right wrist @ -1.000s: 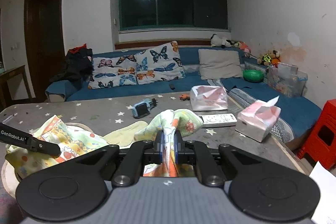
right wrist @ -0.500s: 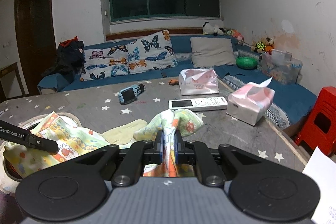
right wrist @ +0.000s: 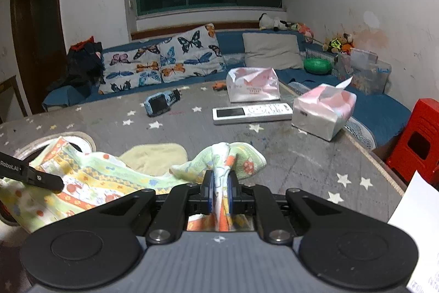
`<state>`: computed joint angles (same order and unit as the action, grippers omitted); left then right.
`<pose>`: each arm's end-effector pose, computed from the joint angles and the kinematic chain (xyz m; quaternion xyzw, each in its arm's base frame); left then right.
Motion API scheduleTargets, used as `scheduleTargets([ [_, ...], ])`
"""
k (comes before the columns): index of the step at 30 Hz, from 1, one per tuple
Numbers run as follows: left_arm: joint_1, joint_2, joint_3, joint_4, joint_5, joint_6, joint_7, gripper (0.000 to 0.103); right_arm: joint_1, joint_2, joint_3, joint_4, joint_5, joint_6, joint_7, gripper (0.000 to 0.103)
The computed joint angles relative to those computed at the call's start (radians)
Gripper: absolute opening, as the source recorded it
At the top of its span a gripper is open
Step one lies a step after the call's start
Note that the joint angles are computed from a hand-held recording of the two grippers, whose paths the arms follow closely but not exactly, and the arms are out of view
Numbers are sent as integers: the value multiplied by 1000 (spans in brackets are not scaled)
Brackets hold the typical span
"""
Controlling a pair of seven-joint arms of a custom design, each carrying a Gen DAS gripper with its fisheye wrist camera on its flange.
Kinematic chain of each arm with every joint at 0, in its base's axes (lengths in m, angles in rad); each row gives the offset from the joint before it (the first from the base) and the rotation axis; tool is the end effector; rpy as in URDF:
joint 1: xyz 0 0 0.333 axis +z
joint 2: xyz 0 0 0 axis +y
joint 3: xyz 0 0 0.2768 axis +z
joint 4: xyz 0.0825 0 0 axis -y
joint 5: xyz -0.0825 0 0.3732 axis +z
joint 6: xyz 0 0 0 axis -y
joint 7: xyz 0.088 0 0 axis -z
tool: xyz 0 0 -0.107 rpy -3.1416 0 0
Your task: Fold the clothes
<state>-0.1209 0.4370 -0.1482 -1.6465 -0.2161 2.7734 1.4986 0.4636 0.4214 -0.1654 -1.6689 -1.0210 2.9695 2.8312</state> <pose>0.6739 -0.1611 0.4125 -0.6668 0.6579 -0.3309 0.1141 0.6231 0.2681 0.4087 -0.6304 0.6151 -0.3076 0.3600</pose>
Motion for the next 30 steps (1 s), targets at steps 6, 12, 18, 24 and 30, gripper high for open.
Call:
scheduleTargets([
  [6,-10,2,19,-3,31,-8,-21,20,-16,13,26,-2,69,-40,-76,16],
  [12,-42,-6,61,-19,109,-7,-78,41,-2,12,11,1,55,-56,-67,20],
  [18,-57,-8,100,-23,193,-2,-163,44,-35,61,51,51,139,-31,-166,25],
  [24,-61,23,105,31,245,-1,-194,44,-45,147,83,145,291,-37,-326,32],
  [30,-75,92,111,126,276,-33,-206,44,-38,219,87,229,418,-66,-436,33],
])
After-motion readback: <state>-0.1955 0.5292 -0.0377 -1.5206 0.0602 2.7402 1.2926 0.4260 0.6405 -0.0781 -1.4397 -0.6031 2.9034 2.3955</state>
